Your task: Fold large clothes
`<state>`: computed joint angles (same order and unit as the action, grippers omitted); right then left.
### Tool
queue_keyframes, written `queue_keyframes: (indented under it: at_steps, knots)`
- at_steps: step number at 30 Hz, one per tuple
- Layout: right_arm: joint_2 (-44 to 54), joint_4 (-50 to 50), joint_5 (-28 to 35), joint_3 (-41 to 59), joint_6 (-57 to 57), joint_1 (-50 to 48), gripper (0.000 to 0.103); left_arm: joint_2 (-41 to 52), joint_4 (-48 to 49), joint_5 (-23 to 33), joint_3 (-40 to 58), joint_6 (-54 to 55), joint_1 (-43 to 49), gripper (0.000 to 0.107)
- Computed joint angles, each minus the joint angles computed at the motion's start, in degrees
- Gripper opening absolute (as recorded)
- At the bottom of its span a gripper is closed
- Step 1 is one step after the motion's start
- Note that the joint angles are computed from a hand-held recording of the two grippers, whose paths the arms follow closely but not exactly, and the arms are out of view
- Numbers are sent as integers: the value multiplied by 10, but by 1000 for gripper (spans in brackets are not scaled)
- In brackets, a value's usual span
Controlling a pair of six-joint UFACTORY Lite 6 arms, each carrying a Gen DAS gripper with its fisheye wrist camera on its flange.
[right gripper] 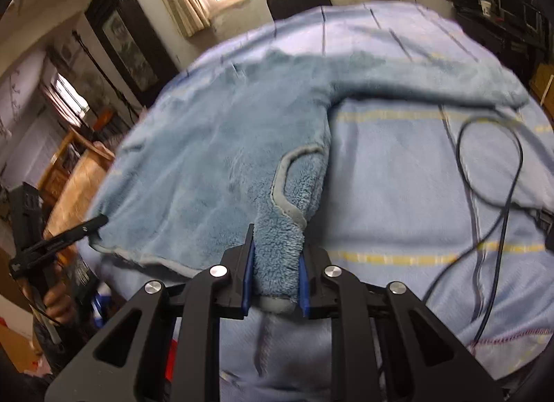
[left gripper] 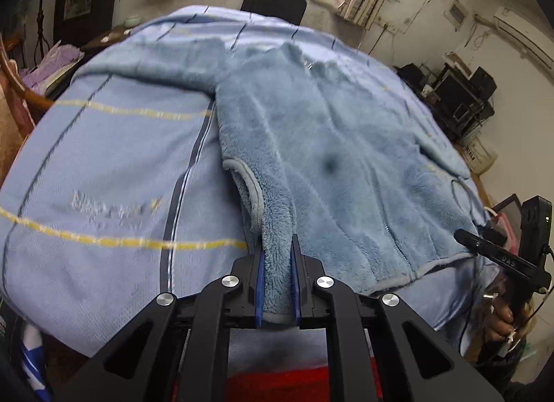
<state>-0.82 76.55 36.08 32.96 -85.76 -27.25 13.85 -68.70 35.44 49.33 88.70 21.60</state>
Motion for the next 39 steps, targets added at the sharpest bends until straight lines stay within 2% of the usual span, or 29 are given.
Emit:
queue_keyframes:
  at_steps: [2,4,5,6,7,10,13,16,17,19,22,24,25,27,28,29,33,35,38,39]
  knots:
    - [29,13,-25,-5,-14,13,21,7,-8,-1,1,4,2,17]
    - [25,50,-50,-20,-46,19,32,-11,-11,-6,-3,7,4,23]
    - [15,51,-56,-24,-46,18,35,-41,-34,-22,-20,29,3,27]
    - [-14,53,-61,-34,-48,11,38,-73,-51,-48,-33,45,-4,43]
    - [-42,54,-63,-43,-50,2,41,-93,-63,-63,-40,53,-9,54]
    - [-88,40,-68,-37,-33,-15,44,-103,-47,-76,-10,26,-42,55]
    - [-58,37,-66,22,-11,13,44,-67,-27,-122,50,-19,-121,56]
    - [14,78,-86,110,-13,77,44,17,21,-155,145,-101,-192,62]
    - [55,96,-89,149,-14,96,45,51,65,-164,184,-159,-211,62]
    - [132,101,-109,222,15,130,55,141,164,-178,278,-279,-241,63]
    - [252,90,-139,337,63,169,57,262,331,-168,403,-459,-260,63]
    - [323,40,-128,408,123,174,57,348,430,-131,501,-568,-263,63]
    - [363,-14,-115,453,183,173,57,380,449,-107,540,-593,-261,66]
    - [440,-92,-78,529,275,167,58,390,440,-101,557,-588,-258,72]
    - [458,-95,-58,548,285,159,64,393,445,-94,563,-591,-257,72]
    - [455,-73,-41,548,271,147,68,395,454,-93,566,-599,-258,72]
    - [429,35,9,501,183,90,67,398,544,-79,598,-679,-272,72]
    - [385,88,-9,462,138,49,67,396,566,-74,624,-702,-279,73]
    - [353,117,-44,442,129,-11,67,430,579,-44,715,-717,-288,76]
    - [360,100,-51,454,157,-39,60,446,593,-38,749,-733,-294,77]
